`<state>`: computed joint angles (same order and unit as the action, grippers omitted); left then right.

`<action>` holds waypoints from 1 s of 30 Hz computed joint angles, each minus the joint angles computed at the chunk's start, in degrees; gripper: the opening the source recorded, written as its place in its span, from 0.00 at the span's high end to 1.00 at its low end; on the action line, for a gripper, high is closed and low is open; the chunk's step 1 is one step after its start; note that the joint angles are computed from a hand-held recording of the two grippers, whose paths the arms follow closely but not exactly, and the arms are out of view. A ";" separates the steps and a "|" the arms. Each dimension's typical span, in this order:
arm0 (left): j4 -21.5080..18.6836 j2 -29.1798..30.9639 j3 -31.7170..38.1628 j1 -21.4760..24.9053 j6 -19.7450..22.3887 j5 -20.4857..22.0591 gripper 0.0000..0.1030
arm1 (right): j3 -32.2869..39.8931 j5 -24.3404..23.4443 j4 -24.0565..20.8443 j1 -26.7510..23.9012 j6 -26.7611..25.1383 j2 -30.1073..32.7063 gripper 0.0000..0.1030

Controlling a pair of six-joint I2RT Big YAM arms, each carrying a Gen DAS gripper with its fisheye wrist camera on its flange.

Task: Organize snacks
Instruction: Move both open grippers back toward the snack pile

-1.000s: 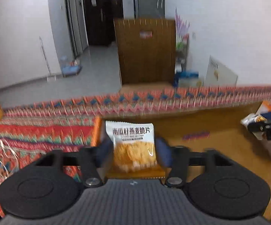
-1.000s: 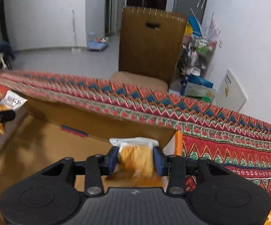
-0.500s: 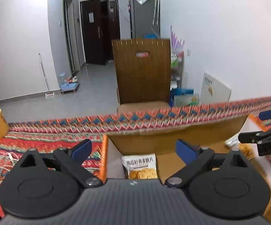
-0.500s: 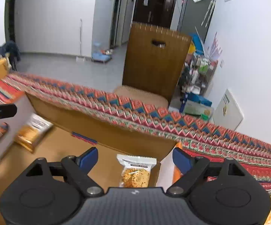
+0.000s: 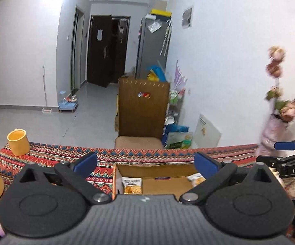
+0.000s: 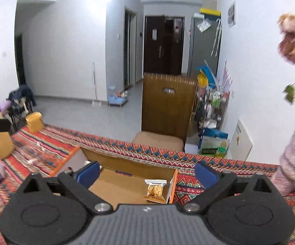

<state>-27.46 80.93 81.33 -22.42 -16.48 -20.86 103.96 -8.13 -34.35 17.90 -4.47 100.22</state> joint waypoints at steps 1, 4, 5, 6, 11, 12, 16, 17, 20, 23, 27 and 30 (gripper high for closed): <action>-0.03 -2.08 -1.32 -1.03 -0.22 -0.69 0.00 | -2.78 -0.01 1.21 -0.12 0.38 -2.67 0.00; 1.60 -8.46 -6.36 -4.96 -0.13 -5.04 0.00 | -12.42 -0.28 5.71 -0.67 0.88 -11.68 0.00; 2.10 -10.27 -7.97 -6.47 0.00 -6.95 0.00 | -15.80 -0.11 7.21 -0.81 0.66 -14.79 0.00; 2.53 -12.20 -9.63 -7.94 0.21 -8.38 0.00 | -18.71 0.16 8.58 -0.87 0.48 -17.41 0.00; 4.43 -20.78 -17.82 -15.53 -0.85 -15.57 0.00 | -32.49 -1.46 14.50 -1.63 0.53 -30.15 0.00; 5.71 -22.24 -19.91 -17.16 -0.39 -17.61 0.00 | -35.74 -1.56 16.35 -1.60 0.31 -32.89 0.00; 9.57 -27.11 -27.81 -25.05 -0.63 -27.92 0.00 | -47.68 -2.09 22.21 -1.15 -0.57 -43.31 0.00; 10.07 -27.95 -29.69 -26.87 -1.42 -30.23 0.00 | -51.04 -2.18 23.84 -1.05 -0.51 -46.10 0.00; 11.94 -29.22 -35.44 -33.44 -4.33 -39.09 0.00 | -60.33 -3.93 28.30 -1.19 0.59 -53.56 0.00; 9.59 -28.15 -39.02 -39.40 -10.82 -46.19 0.00 | -67.98 -4.52 30.54 -0.39 1.81 -59.35 0.00; -4.50 -24.30 -40.75 -45.65 -32.16 -51.51 0.00 | -79.43 -0.16 38.37 3.20 1.00 -64.40 0.00; -11.49 -19.99 -42.39 -48.80 -45.77 -52.84 0.00 | -86.57 10.95 43.36 8.53 1.29 -64.39 0.00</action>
<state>-38.94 60.94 38.94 -71.22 -62.25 -73.70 17.39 2.82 9.01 26.44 -3.18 35.83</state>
